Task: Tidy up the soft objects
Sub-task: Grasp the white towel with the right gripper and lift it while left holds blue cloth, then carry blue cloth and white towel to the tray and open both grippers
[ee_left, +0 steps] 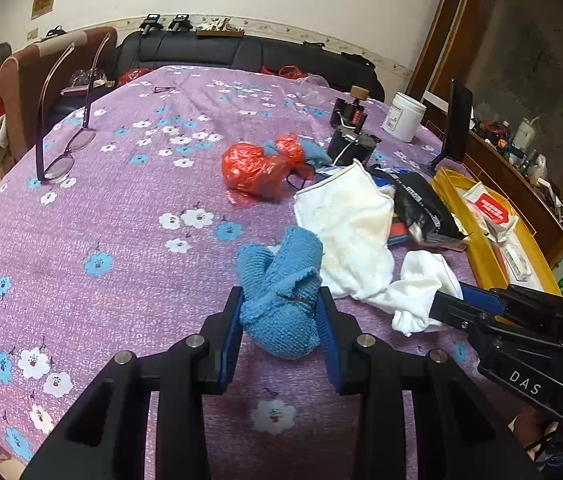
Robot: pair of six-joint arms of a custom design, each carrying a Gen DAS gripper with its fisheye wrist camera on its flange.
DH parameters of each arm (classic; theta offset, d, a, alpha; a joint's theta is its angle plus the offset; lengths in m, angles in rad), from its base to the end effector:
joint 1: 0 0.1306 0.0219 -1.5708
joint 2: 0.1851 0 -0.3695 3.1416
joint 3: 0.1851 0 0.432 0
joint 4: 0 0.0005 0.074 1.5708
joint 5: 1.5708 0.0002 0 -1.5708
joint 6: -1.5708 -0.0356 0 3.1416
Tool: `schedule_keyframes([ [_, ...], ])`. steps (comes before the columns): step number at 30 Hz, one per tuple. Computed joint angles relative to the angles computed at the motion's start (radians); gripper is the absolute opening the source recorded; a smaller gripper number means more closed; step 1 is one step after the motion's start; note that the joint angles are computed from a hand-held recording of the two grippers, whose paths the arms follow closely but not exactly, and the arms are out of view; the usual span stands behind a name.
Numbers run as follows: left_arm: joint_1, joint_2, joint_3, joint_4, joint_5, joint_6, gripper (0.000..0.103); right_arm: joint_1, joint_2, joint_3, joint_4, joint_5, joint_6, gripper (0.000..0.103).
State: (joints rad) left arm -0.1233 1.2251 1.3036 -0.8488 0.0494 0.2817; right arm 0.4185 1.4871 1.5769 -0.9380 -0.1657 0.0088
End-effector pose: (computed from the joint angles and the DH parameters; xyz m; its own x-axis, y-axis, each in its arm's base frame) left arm 0.4681 -0.0603 0.4528 -0.7078 -0.1921 -0.6799 -0.0403 0.9717 -0.2325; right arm 0.5109 0.2331 0.4550 -0.6809 -0.3124 -0.6624 -0.5065 0.8542 0.1179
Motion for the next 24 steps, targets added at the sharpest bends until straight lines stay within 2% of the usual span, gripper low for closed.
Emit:
schedule_keyframes([
  [15, -0.044, 0.020, 0.046, -0.020, 0.006, 0.005, 0.034, -0.061, -0.048, -0.021, 0.034, -0.061, -0.050, 0.026],
  [24, -0.125, 0.089, 0.147, -0.037, 0.017, -0.035, 0.034, -0.135, -0.077, -0.039, 0.069, -0.090, -0.101, 0.026],
])
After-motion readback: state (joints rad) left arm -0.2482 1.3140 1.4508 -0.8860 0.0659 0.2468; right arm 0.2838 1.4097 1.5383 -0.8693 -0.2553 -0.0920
